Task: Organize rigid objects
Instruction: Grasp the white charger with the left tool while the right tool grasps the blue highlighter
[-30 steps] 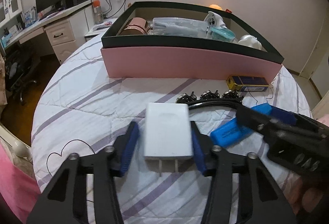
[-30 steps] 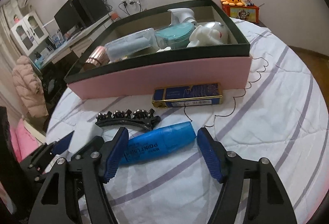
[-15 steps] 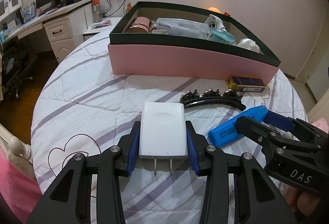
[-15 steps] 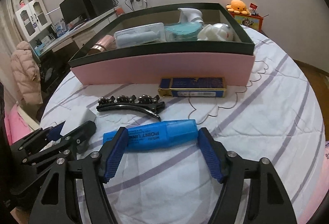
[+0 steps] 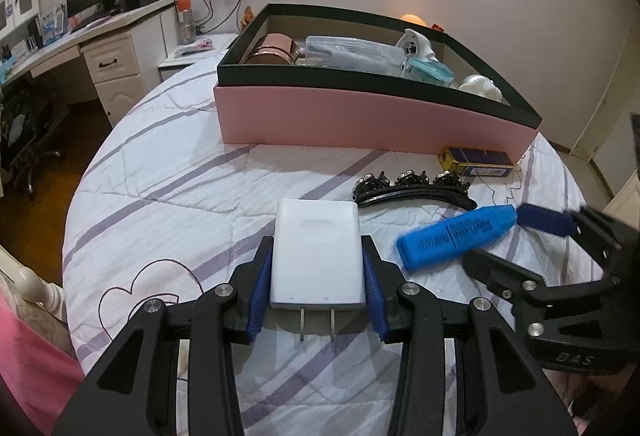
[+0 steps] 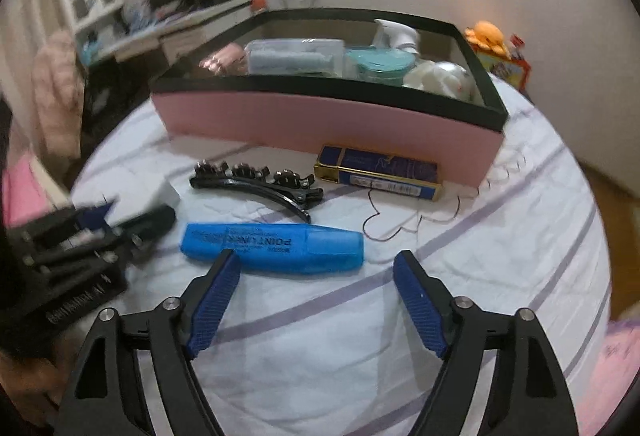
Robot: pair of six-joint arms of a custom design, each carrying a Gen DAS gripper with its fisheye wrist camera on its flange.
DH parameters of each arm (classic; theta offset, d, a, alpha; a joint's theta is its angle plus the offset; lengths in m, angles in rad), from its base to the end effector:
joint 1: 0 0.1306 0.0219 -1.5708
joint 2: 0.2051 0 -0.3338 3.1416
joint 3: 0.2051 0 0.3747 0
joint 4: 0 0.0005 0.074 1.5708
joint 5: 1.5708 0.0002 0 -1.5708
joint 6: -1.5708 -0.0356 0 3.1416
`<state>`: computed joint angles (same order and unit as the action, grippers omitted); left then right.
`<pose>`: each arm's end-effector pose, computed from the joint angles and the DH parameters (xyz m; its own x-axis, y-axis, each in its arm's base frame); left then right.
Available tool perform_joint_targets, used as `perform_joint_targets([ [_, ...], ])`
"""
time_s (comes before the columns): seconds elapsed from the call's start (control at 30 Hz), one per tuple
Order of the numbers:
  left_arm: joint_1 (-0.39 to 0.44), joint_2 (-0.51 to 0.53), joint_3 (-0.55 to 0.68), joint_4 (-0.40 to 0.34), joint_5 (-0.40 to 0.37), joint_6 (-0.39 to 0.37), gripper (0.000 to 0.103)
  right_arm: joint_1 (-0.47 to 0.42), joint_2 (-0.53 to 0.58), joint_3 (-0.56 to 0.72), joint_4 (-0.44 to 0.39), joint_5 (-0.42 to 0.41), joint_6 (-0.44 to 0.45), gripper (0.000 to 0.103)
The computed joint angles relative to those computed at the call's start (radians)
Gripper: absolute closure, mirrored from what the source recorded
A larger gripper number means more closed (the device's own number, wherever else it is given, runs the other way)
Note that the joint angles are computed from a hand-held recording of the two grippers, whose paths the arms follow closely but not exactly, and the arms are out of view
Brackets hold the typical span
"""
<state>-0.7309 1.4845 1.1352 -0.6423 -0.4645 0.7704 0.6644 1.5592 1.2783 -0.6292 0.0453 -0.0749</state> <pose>0.3612 -0.3031 0.2451 -0.7357 -0.1767 -0.6539 -0.1367 0.9842 -0.1121 0.4053 0.3148 0.2677 -0.6643 -0.4253 -0.6146 -0.5459 0.8378 0.0103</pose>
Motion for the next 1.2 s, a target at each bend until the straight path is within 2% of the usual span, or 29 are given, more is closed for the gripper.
perform_joint_targets([
  [0.13,0.001,-0.003,-0.003,0.002,0.002,0.001,0.062,-0.034,0.054,0.068,-0.042,-0.098,0.207,0.021],
  [0.23,0.0,-0.001,-0.002,-0.001,-0.001,0.002,0.062,-0.053,0.085,0.107,-0.072,-0.169,0.314,0.021],
  [0.33,0.001,-0.002,-0.003,-0.001,-0.005,0.002,0.062,-0.053,0.093,0.132,-0.125,-0.213,0.363,0.027],
  [0.43,-0.002,0.0,-0.002,-0.006,-0.013,0.004,0.062,-0.035,0.084,0.127,-0.142,-0.224,0.391,0.041],
  [0.47,-0.004,-0.002,-0.004,-0.006,-0.015,0.004,0.062,-0.031,0.084,0.127,-0.141,-0.221,0.395,0.045],
  [0.63,-0.001,-0.011,-0.014,0.0,-0.008,0.002,0.062,-0.014,0.094,0.138,-0.138,-0.213,0.389,0.046],
  [0.77,-0.001,-0.012,-0.015,-0.002,-0.009,0.0,0.062,-0.001,0.098,0.143,-0.121,-0.19,0.419,0.046],
  [0.9,-0.002,-0.014,-0.016,-0.003,-0.011,-0.001,0.062,-0.017,0.116,0.159,-0.118,-0.254,0.408,0.047],
  [0.93,-0.002,-0.017,-0.019,-0.001,-0.011,-0.001,0.062,-0.017,0.104,0.144,-0.111,-0.253,0.402,0.05],
  [1.0,-0.004,-0.014,-0.016,-0.002,-0.013,-0.001,0.062,-0.007,0.085,0.12,-0.093,-0.241,0.384,0.072],
  [1.1,-0.009,-0.02,-0.019,0.002,-0.01,-0.001,0.062,0.006,0.049,0.072,-0.055,-0.202,0.338,0.076],
  [1.2,-0.015,-0.031,-0.027,0.004,-0.013,-0.002,0.062,0.001,0.023,0.041,-0.04,-0.229,0.292,0.076],
])
